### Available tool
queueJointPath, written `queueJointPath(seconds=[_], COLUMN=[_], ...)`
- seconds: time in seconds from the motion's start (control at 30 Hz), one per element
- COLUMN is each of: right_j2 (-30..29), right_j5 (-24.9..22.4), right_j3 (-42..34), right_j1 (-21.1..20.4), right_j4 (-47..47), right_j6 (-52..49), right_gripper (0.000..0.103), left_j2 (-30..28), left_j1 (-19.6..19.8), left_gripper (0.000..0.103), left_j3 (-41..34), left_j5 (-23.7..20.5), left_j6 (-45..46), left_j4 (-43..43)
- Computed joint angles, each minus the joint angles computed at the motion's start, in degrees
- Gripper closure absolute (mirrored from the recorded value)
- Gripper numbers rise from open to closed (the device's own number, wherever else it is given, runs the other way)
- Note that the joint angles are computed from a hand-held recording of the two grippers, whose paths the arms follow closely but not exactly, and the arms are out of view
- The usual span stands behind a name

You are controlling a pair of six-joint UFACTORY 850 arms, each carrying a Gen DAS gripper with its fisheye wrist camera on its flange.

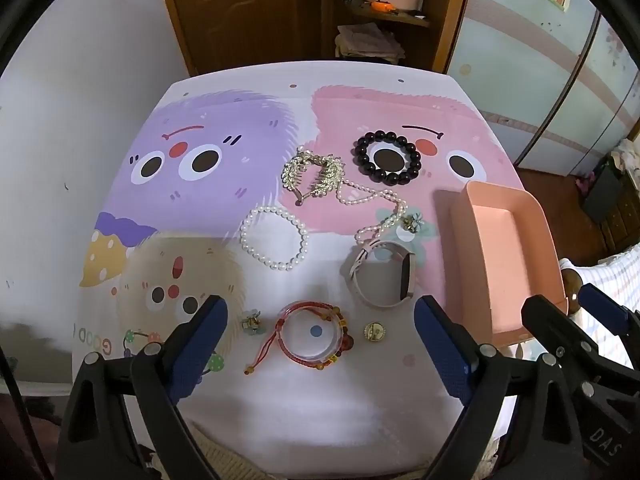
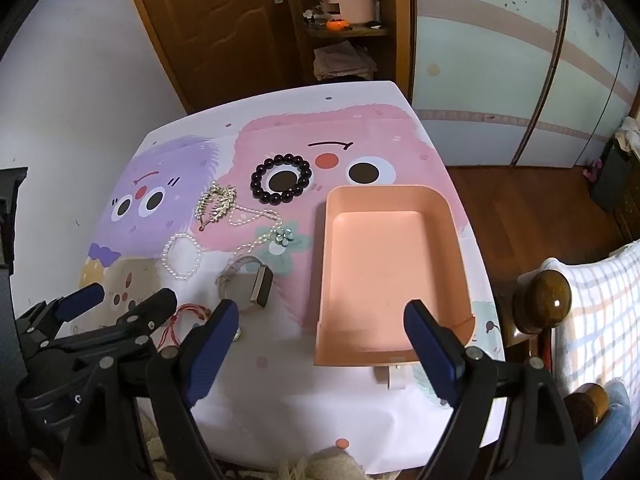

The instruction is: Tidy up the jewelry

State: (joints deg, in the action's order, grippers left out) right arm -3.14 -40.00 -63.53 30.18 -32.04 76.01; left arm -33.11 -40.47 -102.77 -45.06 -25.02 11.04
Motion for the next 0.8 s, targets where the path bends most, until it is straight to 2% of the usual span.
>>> queueJointPath(seconds=[0.23,0.27,0.8], right_j2=[-0.5,-0.1,-0.1], right_j5=[-0.9,-0.2,-0.2], right_j3=[-0.8,-0.1,-0.1], right_j1=[1.0,0.0,0.1], right_j4=[-0.4,-0.1,-0.1], right_j6=[1.1,-0.1,0.2], right_gripper=[0.017,0.017,0.018], left_j2=[0.0,0.0,0.6], left_j1=[0.0,0.0,0.1], left_gripper=[0.010,0.010,0.010], left_j3=[0.0,0.0,1.0], left_j5=[-0.1,0.0,0.3], left_j6=[0.0,0.0,0.3], left_j4=[-0.1,0.0,-0.3])
